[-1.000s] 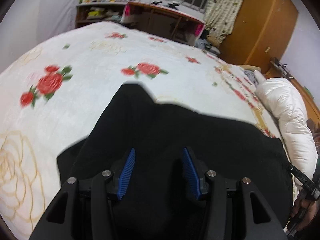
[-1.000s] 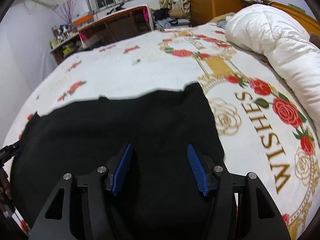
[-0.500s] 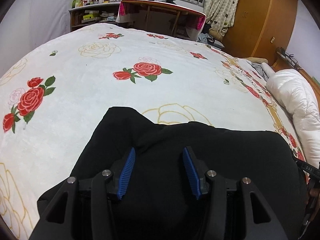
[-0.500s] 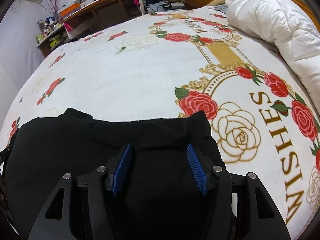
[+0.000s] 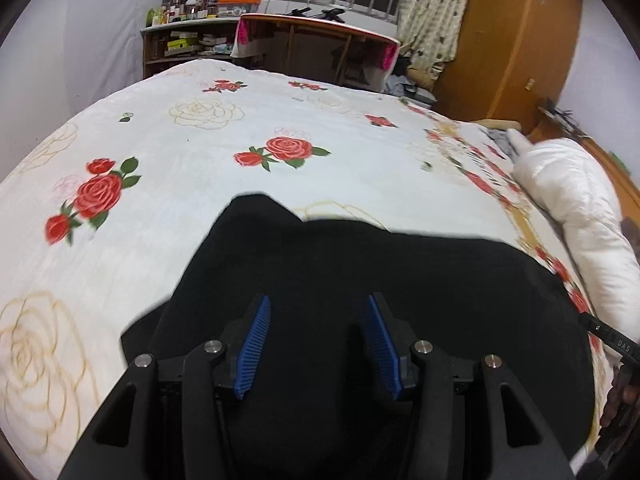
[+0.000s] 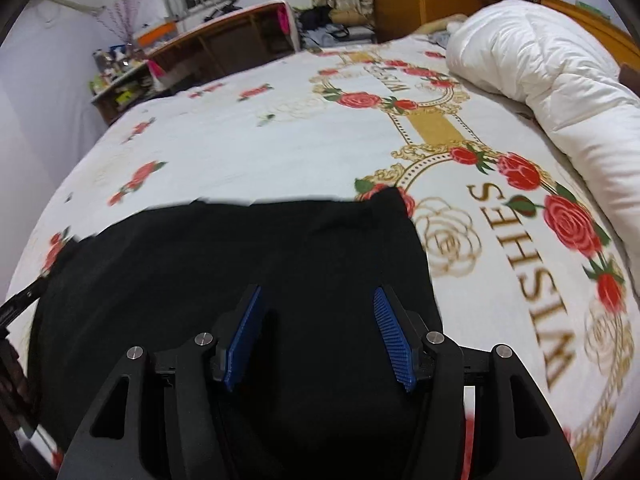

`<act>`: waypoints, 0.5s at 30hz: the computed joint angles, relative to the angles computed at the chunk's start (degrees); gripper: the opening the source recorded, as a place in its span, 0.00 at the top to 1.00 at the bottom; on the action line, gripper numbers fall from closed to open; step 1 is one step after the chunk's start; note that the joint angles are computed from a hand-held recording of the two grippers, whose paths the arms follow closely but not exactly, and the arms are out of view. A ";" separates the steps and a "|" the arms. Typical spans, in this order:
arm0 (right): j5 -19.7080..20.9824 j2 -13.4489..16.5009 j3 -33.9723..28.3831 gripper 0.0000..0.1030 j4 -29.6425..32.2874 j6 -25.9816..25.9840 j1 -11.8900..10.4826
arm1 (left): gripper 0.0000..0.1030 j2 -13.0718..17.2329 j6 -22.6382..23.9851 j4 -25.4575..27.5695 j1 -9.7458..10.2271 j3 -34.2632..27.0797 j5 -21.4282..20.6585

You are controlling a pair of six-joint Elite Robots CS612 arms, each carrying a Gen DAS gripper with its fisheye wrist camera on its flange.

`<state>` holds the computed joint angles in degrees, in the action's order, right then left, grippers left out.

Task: Fold large clothes

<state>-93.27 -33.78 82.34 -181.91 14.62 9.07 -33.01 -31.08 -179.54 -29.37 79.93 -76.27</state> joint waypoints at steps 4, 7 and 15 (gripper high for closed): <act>0.57 -2.65 6.66 0.45 -3.76 -0.03 1.33 | 0.50 -3.27 1.24 -3.22 -1.89 6.78 0.14; 0.52 -3.99 10.61 0.45 -4.80 -0.01 2.32 | 0.50 -5.34 1.43 -3.68 -3.24 10.99 0.17; 0.47 -7.90 18.25 0.43 -9.57 -0.46 4.59 | 0.48 -10.66 3.48 -6.80 -7.29 19.71 2.58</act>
